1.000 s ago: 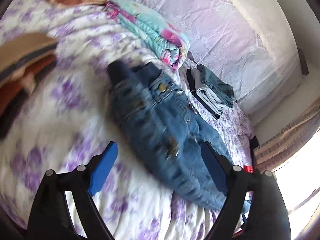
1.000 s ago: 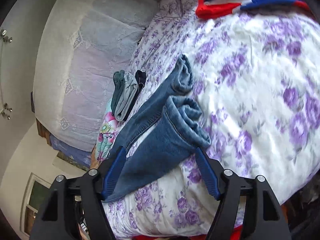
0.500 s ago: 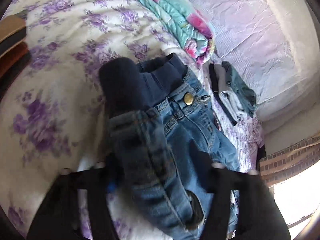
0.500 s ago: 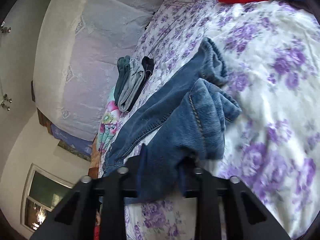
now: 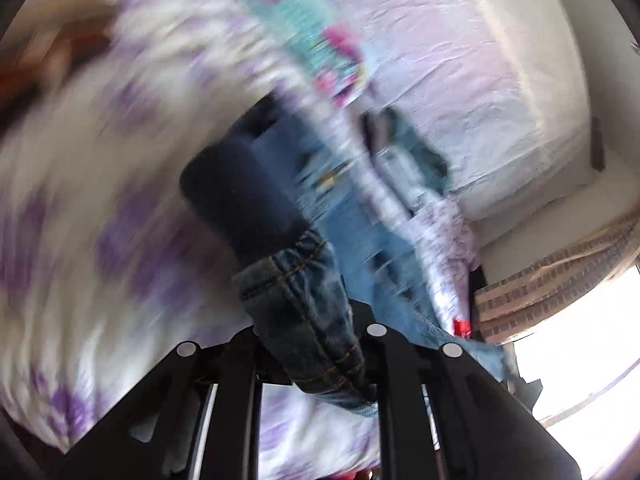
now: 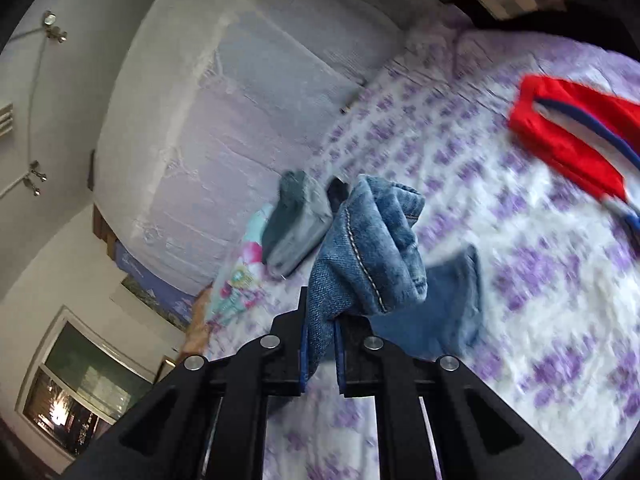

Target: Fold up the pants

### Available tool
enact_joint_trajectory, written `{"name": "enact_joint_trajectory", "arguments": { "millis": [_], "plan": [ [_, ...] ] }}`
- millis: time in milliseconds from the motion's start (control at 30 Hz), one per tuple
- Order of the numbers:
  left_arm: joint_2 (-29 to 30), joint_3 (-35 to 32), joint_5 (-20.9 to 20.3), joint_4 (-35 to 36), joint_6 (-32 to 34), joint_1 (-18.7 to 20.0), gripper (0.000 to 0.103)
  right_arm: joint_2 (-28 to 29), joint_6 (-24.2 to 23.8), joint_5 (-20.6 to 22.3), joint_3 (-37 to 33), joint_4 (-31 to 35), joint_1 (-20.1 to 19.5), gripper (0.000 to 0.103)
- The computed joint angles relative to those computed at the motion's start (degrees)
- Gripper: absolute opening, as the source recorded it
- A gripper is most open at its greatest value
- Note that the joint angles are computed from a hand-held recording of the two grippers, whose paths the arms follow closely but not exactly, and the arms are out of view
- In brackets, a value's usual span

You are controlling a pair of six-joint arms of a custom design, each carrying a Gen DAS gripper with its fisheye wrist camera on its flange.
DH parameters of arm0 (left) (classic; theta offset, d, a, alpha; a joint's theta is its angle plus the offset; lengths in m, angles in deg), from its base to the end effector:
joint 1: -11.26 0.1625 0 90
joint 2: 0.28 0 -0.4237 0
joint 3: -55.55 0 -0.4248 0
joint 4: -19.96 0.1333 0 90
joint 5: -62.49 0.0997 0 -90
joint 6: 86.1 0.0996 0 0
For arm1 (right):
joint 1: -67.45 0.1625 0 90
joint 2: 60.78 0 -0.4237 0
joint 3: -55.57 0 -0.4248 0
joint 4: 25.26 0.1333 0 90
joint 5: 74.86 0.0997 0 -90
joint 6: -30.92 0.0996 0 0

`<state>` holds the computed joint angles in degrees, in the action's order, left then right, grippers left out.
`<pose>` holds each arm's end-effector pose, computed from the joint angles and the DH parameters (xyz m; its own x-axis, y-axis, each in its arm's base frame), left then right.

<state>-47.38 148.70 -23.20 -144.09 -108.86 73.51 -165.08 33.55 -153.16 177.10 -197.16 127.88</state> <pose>-0.2097 -0.7009 0.1262 -0.9880 0.0971 0.1204 0.0313 0.8881 -0.4586 -0.0796 -0.4514 0.4956 -0.9315 0.3405 -0.1281 0.2541 0.3569 -0.8989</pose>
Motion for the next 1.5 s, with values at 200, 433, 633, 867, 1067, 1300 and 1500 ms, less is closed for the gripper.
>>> {"name": "enact_joint_trajectory", "arguments": {
  "millis": [200, 433, 633, 867, 1067, 1300, 1500],
  "plan": [
    [-1.55, 0.65, 0.05, 3.19, 3.86, -0.23, 0.017, -8.66, 3.69, 2.03, 10.47, 1.52, -9.82, 0.03],
    [-4.09, 3.24, 12.48, -0.95, 4.89, -2.78, 0.085, -11.25, 0.08, -6.68, 10.46, -9.99, -4.93, 0.075],
    [-5.28, 0.98, 11.18, 0.78, 0.87, -0.03, 0.085, 1.24, -1.69, -9.16, 0.32, -5.91, 0.75, 0.075],
    [6.14, -19.55, 11.58, 14.24, 6.34, 0.73, 0.085, 13.55, 2.94, -12.67, -14.51, 4.53, 1.93, 0.075],
    [17.45, -39.58, 9.85, 32.93, 7.23, 1.02, 0.085, 17.83, 3.0, -15.5, -19.37, 10.43, 1.99, 0.075],
    [24.42, -50.43, 12.05, 42.05, 6.9, 1.25, 0.082, 19.34, -1.23, -19.86, -19.77, 7.74, 3.74, 0.032],
    [24.28, -48.48, 16.46, 35.36, 9.99, 0.26, 0.012, 19.91, -3.82, -20.28, -19.99, 2.9, 4.86, 0.011]
  ]
}}
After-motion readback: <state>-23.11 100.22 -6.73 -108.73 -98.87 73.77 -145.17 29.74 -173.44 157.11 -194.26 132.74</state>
